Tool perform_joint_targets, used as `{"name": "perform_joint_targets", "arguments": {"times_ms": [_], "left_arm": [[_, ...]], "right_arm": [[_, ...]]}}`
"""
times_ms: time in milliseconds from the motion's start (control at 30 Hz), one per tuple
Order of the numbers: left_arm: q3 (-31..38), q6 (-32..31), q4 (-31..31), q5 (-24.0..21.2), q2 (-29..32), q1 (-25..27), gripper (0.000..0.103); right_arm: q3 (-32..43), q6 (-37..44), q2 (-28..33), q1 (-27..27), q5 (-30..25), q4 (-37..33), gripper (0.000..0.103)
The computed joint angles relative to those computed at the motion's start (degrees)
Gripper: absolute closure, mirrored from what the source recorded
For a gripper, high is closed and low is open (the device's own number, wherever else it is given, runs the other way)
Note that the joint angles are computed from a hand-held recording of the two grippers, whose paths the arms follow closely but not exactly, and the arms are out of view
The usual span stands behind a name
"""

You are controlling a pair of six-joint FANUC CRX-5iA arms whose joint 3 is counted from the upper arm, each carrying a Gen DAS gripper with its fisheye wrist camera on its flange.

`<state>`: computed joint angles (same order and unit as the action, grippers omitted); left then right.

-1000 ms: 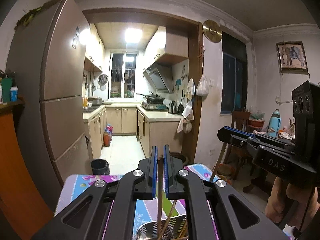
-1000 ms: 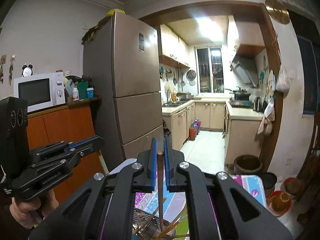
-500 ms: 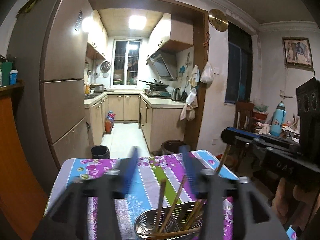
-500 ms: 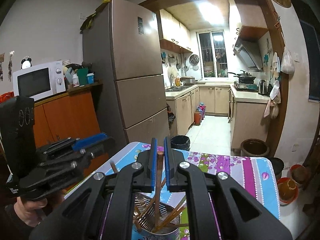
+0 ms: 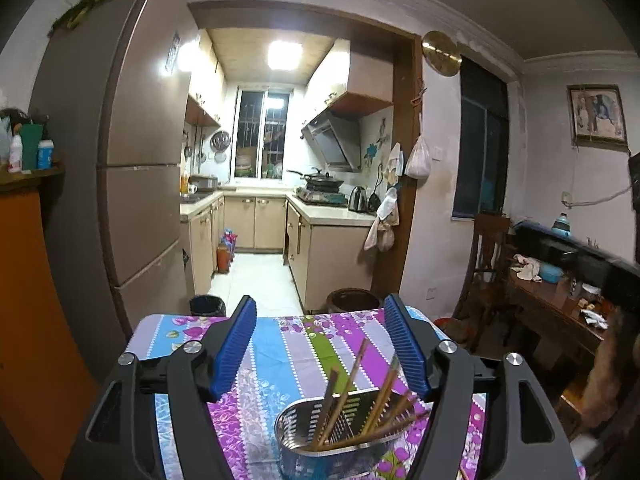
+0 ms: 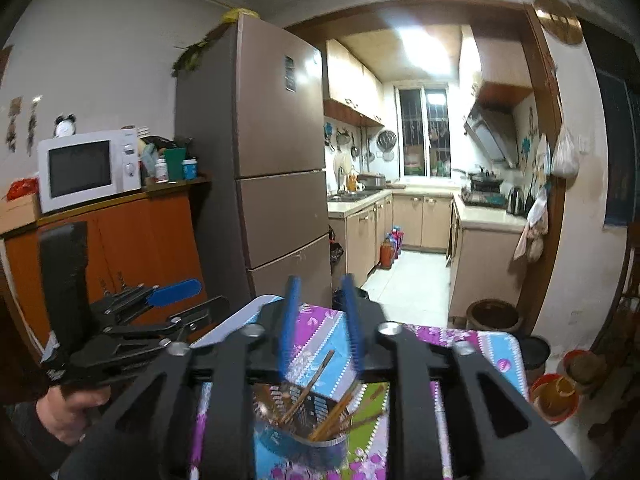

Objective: Organize utensils
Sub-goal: 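Move both open tools back down to the last two chopsticks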

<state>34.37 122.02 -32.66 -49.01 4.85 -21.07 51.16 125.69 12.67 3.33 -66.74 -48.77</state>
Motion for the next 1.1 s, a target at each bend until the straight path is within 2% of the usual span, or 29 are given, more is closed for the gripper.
{"name": "perform_joint_targets", "arguments": {"times_ms": [33,133,233,300,400,433,533,633,700,767,933,1100], "left_arm": [[-1.0,0.9,-1.5,-0.2,-1.0,-1.1,0.033],[-7.4,6.8,-8.6,-1.0,-6.7,-6.6,0.028],[-14.0,13.5,-17.4,-4.5,-11.2,-14.9,0.024],[-19.7,19.6,-22.8,-7.9,-13.9,-22.0,0.024],[-25.0,25.5,-24.2,-10.9,-14.3,-28.0,0.023],[-26.7,27.4,-24.0,-11.7,-13.8,-29.8,0.023],[-30.5,33.4,-20.3,-10.7,-11.6,-31.9,0.023],[-31.1,36.5,-21.5,-11.0,-8.7,-34.9,0.023],[-30.9,37.8,-22.6,-11.1,-7.0,-36.6,0.024],[-30.4,38.7,-24.0,-11.8,-5.5,-38.1,0.027],[-29.8,36.5,-23.7,-11.0,-3.8,-37.5,0.031],[-29.2,36.0,-24.0,-11.1,-2.7,-37.2,0.033]], "right_arm": [[-2.2,1.6,-2.3,-2.0,-1.0,-1.8,0.051],[-9.1,6.8,-8.2,-9.1,-5.4,-8.7,0.04],[-18.2,12.5,-14.0,-16.6,-9.3,-14.5,0.038],[-27.1,16.7,-18.6,-22.1,-11.5,-17.4,0.038],[-39.4,19.8,-23.6,-26.1,-10.7,-16.8,0.038],[-42.3,19.8,-24.3,-26.6,-11.0,-16.1,0.043],[-52.6,18.4,-27.4,-23.5,-6.6,-9.7,0.062],[-60.7,19.2,-31.5,-20.3,0.5,-6.3,0.072],[-62.9,18.8,-32.6,-19.5,1.7,-5.8,0.076],[-64.6,18.0,-33.5,-17.7,3.6,-4.8,0.076],[-66.2,17.3,-33.7,-14.2,7.4,-2.9,0.077],[-67.4,19.7,-34.2,-14.6,9.3,-3.4,0.077]]}}
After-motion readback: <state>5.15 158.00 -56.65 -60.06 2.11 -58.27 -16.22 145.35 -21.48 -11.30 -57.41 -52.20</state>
